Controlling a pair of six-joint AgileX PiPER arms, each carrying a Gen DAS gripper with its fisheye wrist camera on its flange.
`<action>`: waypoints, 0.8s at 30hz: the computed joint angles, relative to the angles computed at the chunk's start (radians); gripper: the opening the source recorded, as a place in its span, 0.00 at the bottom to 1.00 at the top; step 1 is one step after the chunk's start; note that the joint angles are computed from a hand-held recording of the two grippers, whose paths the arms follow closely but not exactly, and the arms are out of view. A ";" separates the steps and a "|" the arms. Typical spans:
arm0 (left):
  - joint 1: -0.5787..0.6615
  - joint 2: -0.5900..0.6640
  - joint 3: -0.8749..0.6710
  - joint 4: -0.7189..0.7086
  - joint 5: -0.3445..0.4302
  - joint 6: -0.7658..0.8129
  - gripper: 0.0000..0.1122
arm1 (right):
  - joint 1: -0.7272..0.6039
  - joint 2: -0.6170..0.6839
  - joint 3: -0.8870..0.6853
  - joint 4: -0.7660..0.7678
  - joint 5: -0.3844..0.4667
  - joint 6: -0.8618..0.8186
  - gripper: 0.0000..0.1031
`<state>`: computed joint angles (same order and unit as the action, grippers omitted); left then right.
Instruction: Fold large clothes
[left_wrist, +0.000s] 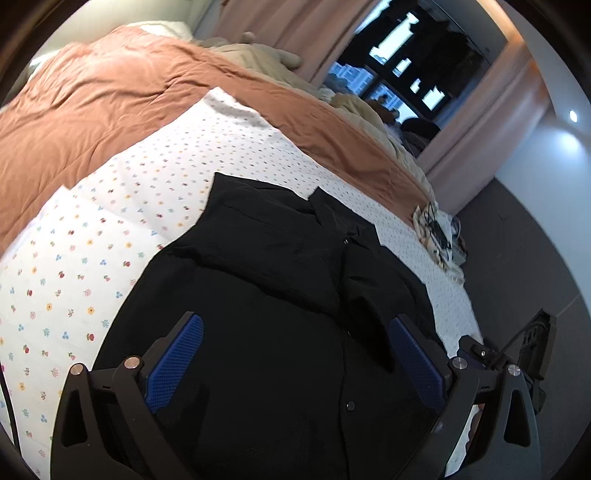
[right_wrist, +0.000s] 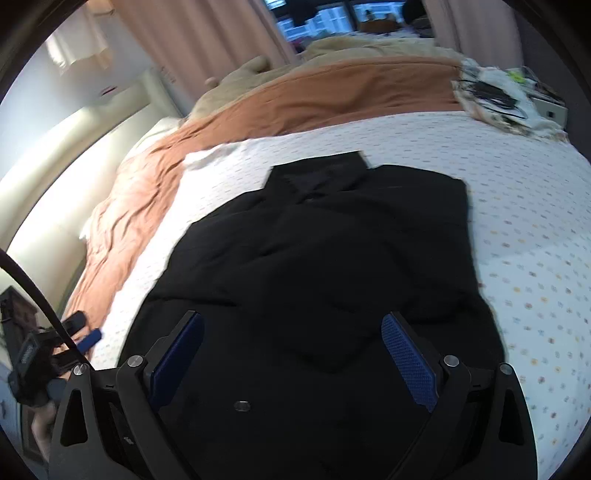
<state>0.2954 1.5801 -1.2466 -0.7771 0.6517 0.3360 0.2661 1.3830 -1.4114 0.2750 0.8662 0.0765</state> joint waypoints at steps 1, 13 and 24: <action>-0.026 -0.010 0.002 0.038 -0.013 -0.025 0.92 | -0.040 -0.034 0.080 0.057 -0.049 -0.041 0.94; -0.412 0.118 -0.174 0.566 -0.044 -0.450 0.92 | -0.261 0.034 0.243 0.252 -0.126 -0.078 0.94; -0.600 0.466 -0.614 0.744 0.162 -0.596 0.92 | -0.438 0.114 0.198 0.515 -0.015 -0.315 0.94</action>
<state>-0.3043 2.0464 -1.8606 -0.0332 0.8140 -0.2604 -0.1719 1.4969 -1.2135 0.7895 0.8516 -0.2380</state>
